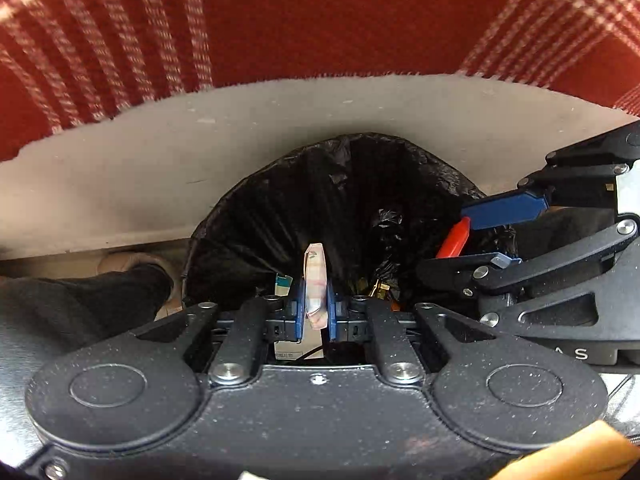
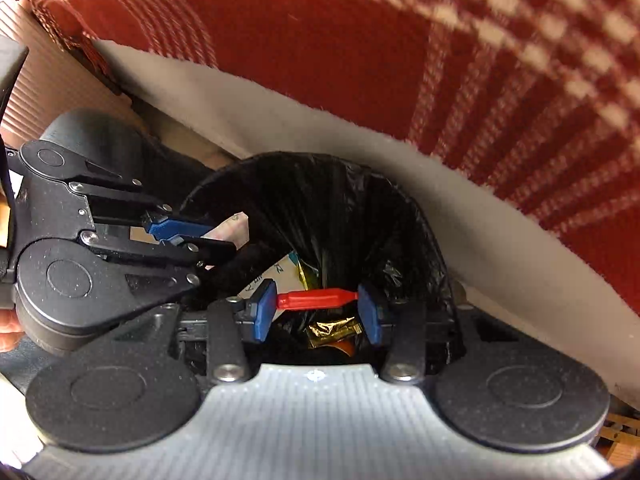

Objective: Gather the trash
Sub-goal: 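Lift the candy and red marker and carry both down to the black trash bin, then open both tools to drop the candy and red marker into the bin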

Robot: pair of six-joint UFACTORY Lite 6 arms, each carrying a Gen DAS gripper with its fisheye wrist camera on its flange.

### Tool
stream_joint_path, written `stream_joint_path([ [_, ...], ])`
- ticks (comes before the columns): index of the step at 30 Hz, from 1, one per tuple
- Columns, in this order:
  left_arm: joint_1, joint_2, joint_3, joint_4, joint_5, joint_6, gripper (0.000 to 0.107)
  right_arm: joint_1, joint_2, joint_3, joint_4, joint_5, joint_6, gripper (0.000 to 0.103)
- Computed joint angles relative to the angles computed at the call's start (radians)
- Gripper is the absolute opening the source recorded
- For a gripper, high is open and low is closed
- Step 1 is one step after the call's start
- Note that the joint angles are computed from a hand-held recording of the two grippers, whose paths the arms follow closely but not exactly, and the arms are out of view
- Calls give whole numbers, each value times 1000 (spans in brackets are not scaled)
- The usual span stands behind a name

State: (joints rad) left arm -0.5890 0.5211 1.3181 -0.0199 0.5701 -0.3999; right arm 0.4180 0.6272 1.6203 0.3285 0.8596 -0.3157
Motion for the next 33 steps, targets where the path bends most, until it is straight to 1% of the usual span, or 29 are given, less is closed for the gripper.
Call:
stream_joint_path([
  [7, 14, 34, 16, -45, 3, 40, 11, -2, 47, 35, -7, 5, 23, 51],
  [12, 19, 47, 15, -41, 7, 33, 12, -19, 60, 60, -8, 31, 19, 53],
  [28, 26, 80, 4, -60, 30, 18, 14, -11, 66, 43, -14, 29, 32, 55],
  [33, 24, 77, -2, -58, 28, 11, 14, -6, 78, 42, -13, 18, 30, 61],
])
